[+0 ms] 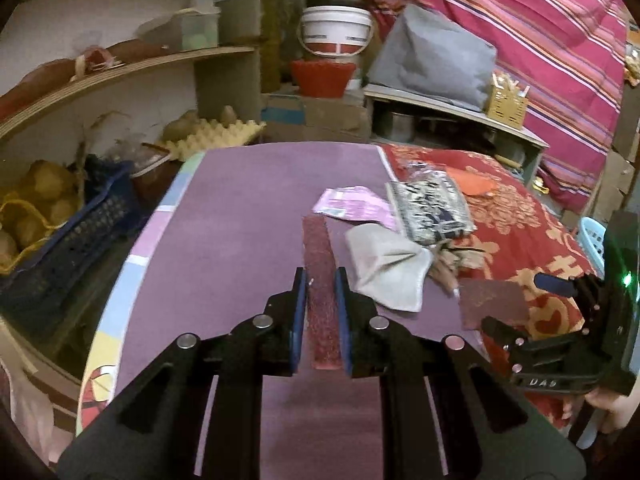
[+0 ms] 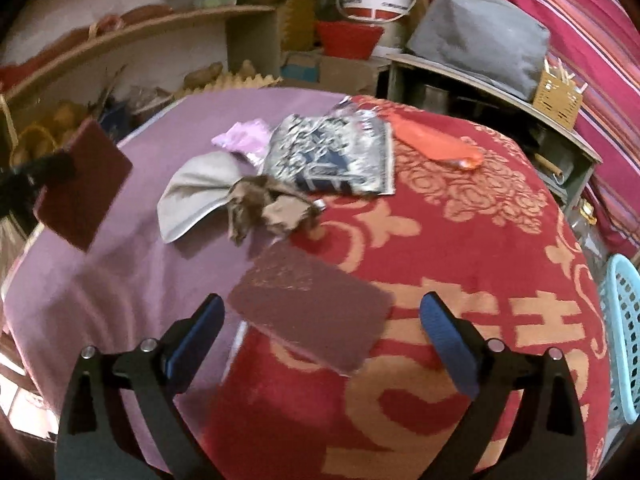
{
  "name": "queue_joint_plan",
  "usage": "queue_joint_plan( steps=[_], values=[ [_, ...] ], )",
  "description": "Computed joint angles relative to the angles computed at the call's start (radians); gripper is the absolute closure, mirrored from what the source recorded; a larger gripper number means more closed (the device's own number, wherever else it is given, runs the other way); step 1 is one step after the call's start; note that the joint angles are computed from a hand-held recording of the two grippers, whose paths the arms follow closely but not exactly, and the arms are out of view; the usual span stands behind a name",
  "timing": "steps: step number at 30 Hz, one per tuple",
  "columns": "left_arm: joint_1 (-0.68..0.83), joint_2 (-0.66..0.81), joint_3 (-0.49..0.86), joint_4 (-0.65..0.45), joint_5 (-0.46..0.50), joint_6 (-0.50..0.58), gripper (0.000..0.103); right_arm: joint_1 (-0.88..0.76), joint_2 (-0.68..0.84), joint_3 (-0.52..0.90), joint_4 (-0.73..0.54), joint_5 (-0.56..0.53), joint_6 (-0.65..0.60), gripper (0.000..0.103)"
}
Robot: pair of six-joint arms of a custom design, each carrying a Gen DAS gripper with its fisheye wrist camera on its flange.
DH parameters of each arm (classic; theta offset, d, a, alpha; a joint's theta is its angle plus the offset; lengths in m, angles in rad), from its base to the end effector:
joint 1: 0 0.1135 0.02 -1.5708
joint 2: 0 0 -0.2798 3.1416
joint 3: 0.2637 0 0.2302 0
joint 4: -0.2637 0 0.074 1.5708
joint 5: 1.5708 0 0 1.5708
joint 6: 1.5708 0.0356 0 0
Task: Collect trash
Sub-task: 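Grasp the maroon printed scouring pad with the right tool while the left tool holds its pad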
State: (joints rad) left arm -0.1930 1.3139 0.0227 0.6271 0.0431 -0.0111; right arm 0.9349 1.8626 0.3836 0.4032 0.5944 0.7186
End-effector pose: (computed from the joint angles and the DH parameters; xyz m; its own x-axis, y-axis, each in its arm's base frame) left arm 0.1510 -0.0311 0.1195 -0.6074 0.1074 -0.7871 0.2182 0.9753 -0.0353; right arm 0.1525 0.1730 0.0746 -0.7282 -0.0681 -0.6820 -0.0387 0.9976 -0.0582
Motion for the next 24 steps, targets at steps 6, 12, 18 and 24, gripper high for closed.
queue_joint_plan(
  steps=[6,12,18,24],
  values=[
    [0.096,0.021,-0.009,0.031,0.043,0.042,0.090,-0.058,0.043,0.031,0.014,-0.074,0.022,0.007],
    [0.134,0.096,-0.002,0.085,0.061,0.048,0.090,-0.045,0.047,0.047,0.003,-0.057,0.001,0.010],
    [0.073,0.074,0.008,0.068,0.012,0.004,0.090,-0.036,-0.073,-0.019,-0.013,0.000,-0.023,0.010],
    [-0.112,0.004,0.038,0.001,-0.125,-0.075,0.090,-0.111,-0.313,-0.166,-0.027,-0.011,-0.064,0.010]
  ],
)
